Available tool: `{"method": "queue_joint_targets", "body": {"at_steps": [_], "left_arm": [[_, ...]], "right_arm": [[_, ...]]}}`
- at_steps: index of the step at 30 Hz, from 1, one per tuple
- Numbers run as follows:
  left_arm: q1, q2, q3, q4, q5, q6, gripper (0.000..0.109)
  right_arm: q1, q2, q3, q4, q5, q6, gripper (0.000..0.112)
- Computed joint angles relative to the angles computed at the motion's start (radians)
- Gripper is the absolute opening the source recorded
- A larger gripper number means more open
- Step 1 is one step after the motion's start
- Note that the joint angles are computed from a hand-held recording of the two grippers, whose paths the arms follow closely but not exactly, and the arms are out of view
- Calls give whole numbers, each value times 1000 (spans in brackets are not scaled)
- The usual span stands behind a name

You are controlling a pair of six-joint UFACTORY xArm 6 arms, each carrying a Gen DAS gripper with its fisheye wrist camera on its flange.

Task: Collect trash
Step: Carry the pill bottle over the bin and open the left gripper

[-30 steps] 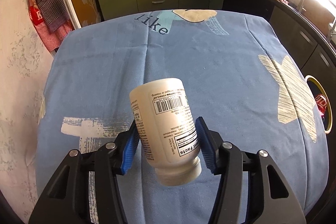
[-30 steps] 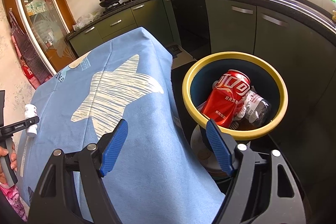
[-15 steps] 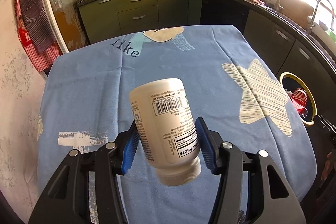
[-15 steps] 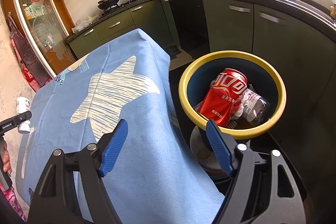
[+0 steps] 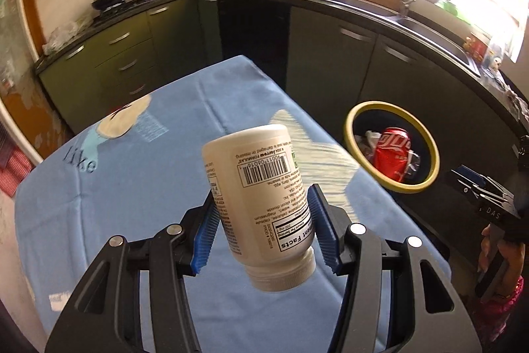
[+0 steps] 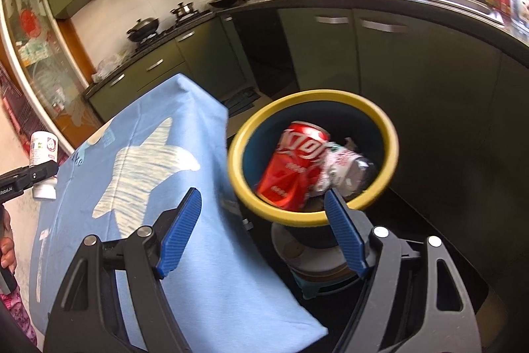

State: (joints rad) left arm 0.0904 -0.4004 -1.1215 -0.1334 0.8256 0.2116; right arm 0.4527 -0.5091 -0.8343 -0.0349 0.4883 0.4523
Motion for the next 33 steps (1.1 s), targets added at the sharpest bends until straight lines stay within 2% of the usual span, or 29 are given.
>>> {"method": "queue_joint_targets", "body": {"at_steps": [3,9,12,15,17,19,21,25,27,31,32,33], "left_arm": [[-91,119,-112,-21,4,30,47],[-216,396,-377,-70,52,89,47],[-270,573,-559,-103,79,146,46],[-304,743,-746,-121,112,191,43],[-319,864,-899,-99,168,176,43],[-325,949,-1016,-94,202,168,43],[-329,975,-1058,-77,197,153,43],[-319,857,-918,-112,116,178,45],[-316,766,-807,-100,74,174,63],[-303,528,-524,-58,-25,152,81],[-298,467,-453,-45,-57,145,89],[-295,393,-365,-22,-103,121,92]], "right_arm": [[-45,-21,17,4,4,6,73],[-123,-47,46,22,16,0,73],[-156,-63,60,19,24,4,73],[-181,-94,80,2,31,24,73],[-194,-111,91,-15,41,45,73],[-203,-112,91,-10,47,46,73],[-204,-103,82,-8,49,40,73],[-194,-77,64,29,38,-8,73],[-187,-69,61,50,25,-33,73],[-160,-45,43,93,18,-83,73],[-152,-38,35,93,25,-89,73],[-143,-34,30,91,30,-93,73]]}}
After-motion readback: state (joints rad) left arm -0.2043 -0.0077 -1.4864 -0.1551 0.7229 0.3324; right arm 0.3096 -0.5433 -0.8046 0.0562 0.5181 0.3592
